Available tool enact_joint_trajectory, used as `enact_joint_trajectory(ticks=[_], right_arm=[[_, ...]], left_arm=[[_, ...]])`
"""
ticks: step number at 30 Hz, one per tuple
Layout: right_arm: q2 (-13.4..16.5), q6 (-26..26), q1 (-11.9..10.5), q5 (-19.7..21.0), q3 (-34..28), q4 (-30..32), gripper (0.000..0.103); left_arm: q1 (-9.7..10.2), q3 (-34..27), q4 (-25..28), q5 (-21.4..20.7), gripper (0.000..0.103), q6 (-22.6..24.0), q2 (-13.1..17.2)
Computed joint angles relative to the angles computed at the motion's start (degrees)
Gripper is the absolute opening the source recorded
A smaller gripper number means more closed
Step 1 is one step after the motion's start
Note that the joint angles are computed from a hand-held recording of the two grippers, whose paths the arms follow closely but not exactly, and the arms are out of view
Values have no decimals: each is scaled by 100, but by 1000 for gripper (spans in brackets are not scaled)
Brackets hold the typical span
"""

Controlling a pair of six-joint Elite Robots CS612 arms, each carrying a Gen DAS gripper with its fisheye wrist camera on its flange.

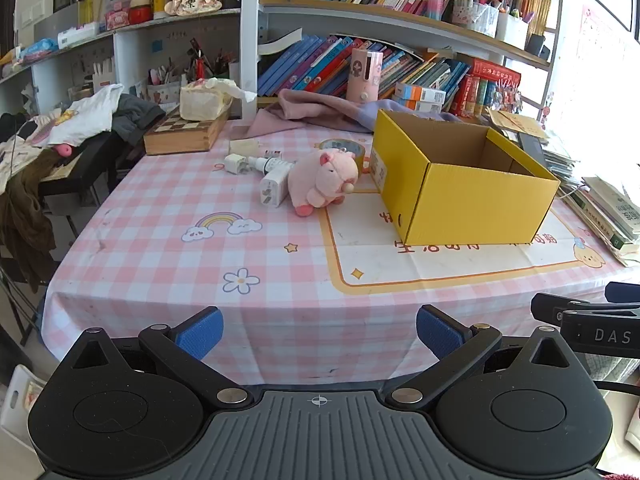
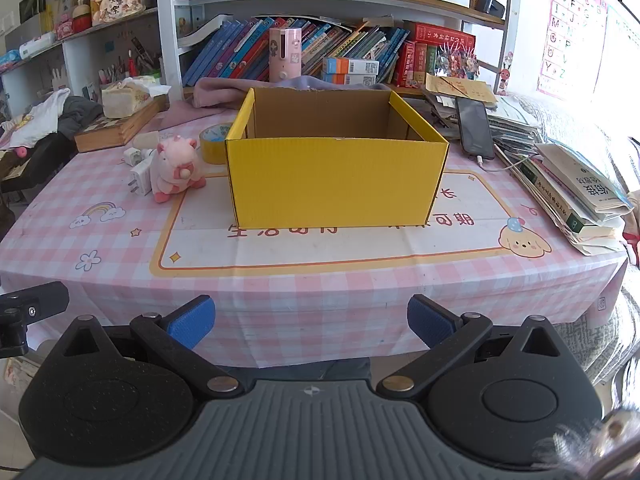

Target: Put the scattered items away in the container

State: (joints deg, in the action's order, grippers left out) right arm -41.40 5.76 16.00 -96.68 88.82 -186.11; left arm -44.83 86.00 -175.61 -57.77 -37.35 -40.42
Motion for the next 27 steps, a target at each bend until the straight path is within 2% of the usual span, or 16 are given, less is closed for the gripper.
enact_joint_trajectory(ticks=[27], right_arm=[[5,-19,2,37,-5,85,103]], left_arm=[[13,-10,97,-170,103,89,-10]])
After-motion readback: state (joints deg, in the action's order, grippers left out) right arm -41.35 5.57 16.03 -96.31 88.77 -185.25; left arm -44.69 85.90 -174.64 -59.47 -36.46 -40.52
